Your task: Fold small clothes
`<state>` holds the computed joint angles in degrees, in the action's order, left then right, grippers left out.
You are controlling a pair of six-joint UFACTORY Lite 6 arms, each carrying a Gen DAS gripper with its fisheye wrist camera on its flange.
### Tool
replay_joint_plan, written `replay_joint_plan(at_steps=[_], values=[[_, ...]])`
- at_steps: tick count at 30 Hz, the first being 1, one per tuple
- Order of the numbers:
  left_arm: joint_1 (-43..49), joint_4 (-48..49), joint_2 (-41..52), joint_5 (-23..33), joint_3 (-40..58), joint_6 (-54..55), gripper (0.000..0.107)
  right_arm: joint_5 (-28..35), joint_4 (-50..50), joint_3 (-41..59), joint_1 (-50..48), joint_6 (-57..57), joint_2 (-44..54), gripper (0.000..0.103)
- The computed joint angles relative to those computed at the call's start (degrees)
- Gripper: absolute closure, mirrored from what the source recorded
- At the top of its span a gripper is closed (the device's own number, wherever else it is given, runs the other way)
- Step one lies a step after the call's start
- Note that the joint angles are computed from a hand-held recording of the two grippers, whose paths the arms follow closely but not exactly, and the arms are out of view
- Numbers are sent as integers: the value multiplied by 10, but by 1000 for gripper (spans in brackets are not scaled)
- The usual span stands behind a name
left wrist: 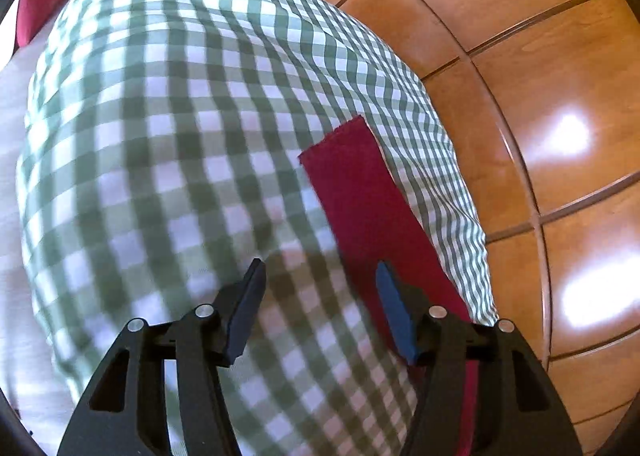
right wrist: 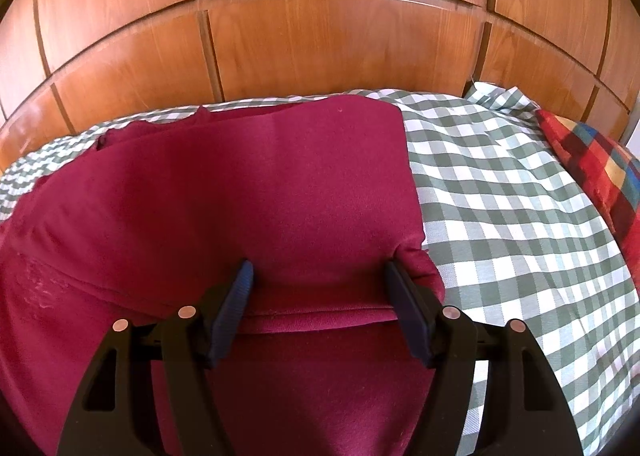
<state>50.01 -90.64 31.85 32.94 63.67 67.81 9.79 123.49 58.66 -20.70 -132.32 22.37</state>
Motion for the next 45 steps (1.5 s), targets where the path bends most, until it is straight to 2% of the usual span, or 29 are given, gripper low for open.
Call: replay_joint_plan(at_steps=[5, 8, 9, 11, 12, 14, 18, 24, 28, 32, 35, 38, 42, 44, 45], values=[[-60, 51, 66, -73, 110, -93, 58, -3, 31, -1, 3, -31, 0, 35], [-74, 176, 114, -100, 194, -220, 78, -2, 30, -1, 3, -29, 1, 35], [-81, 236, 131, -107, 225, -276, 90, -1, 28, -1, 2, -27, 1, 35], [-87, 337, 144, -98, 266, -368, 98, 1, 17, -1, 1, -16, 2, 35], [-94, 353, 138, -100, 270, -385, 100, 3, 12, -1, 0, -11, 1, 35], [-109, 319, 107, -105, 254, -346, 101, 5, 4, -2, -2, -3, 1, 35], [-157, 181, 6, -72, 188, -190, 101, 6, 0, -2, -2, 1, 0, 35], [-310, 67, -124, -52, 102, -59, 100, 9, -11, -1, -3, 13, 1, 35], [-445, 41, -136, -90, 88, -19, 100, 15, -29, -1, -6, 32, 2, 35], [-562, 47, -86, -120, 122, -32, 100, 17, -36, 1, -7, 40, 4, 35], [-629, 105, -30, -142, 169, -93, 100, 23, -45, 1, -11, 49, 5, 35], [-685, 248, 12, -182, 212, -212, 98, 27, -45, -1, -13, 50, 5, 35], [-740, 438, 24, -230, 213, -374, 97, 32, -46, -1, -15, 52, 6, 35], [-749, 509, 18, -239, 202, -432, 92, 40, -66, 0, -19, 71, 8, 34], [-755, 526, 11, -246, 188, -444, 85, 45, -82, 2, -22, 85, 10, 33]])
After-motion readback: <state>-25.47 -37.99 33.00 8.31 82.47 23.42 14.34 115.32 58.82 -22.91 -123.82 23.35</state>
